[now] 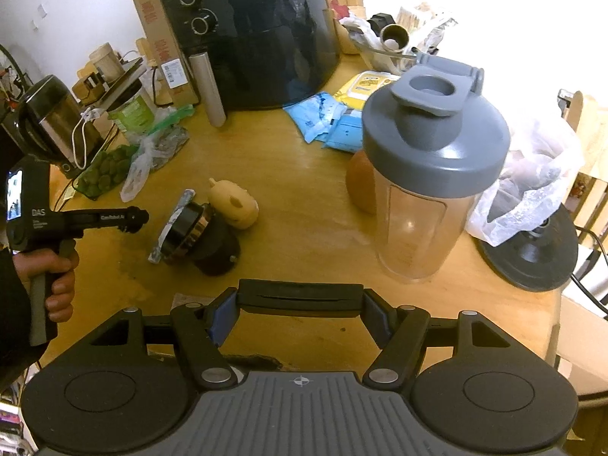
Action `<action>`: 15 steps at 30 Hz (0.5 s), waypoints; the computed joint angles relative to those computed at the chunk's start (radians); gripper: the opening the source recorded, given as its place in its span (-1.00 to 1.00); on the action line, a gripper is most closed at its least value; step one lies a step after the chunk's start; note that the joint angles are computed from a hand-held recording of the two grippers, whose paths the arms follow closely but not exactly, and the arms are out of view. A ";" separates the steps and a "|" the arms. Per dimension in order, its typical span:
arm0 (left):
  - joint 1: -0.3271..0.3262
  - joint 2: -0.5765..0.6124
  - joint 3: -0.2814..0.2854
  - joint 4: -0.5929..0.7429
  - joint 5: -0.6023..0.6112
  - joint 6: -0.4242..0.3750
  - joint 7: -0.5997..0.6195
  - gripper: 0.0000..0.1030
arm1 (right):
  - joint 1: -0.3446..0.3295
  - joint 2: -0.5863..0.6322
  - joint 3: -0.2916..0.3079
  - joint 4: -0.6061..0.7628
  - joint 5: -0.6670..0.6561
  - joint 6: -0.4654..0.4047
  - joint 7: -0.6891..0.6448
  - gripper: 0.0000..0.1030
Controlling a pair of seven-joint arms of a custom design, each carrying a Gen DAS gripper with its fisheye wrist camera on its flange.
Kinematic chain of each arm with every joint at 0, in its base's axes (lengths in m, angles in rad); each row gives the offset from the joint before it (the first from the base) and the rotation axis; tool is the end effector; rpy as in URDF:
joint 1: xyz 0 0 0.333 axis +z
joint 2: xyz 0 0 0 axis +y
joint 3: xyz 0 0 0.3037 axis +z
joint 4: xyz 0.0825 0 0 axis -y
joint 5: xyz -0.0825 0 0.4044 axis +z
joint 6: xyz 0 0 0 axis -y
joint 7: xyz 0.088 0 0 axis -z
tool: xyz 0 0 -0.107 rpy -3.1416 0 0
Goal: Organize rigid objects
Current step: 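Carry the black case and the socket into the cardboard box with both tools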
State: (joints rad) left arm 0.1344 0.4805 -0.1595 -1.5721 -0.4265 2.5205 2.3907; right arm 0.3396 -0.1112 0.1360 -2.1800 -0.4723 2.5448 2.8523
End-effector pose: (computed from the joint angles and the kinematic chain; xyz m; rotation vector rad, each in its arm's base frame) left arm 0.7363 0.0032 0.3967 -1.3888 2.3915 -0.7641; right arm 0.5031 0.2673 0.4666 -1.3639 2.2305 -0.4333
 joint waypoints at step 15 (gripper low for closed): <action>0.048 -0.231 -0.013 -0.226 -0.247 0.043 0.281 -0.22 | 0.012 0.030 -0.002 0.025 0.016 0.035 -0.044 0.38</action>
State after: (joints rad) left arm 0.1820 0.2495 -0.1727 -1.7977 -0.6734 2.5640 2.6715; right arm 0.3512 -0.0807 0.1343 -2.1548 -0.4560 2.5801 2.8081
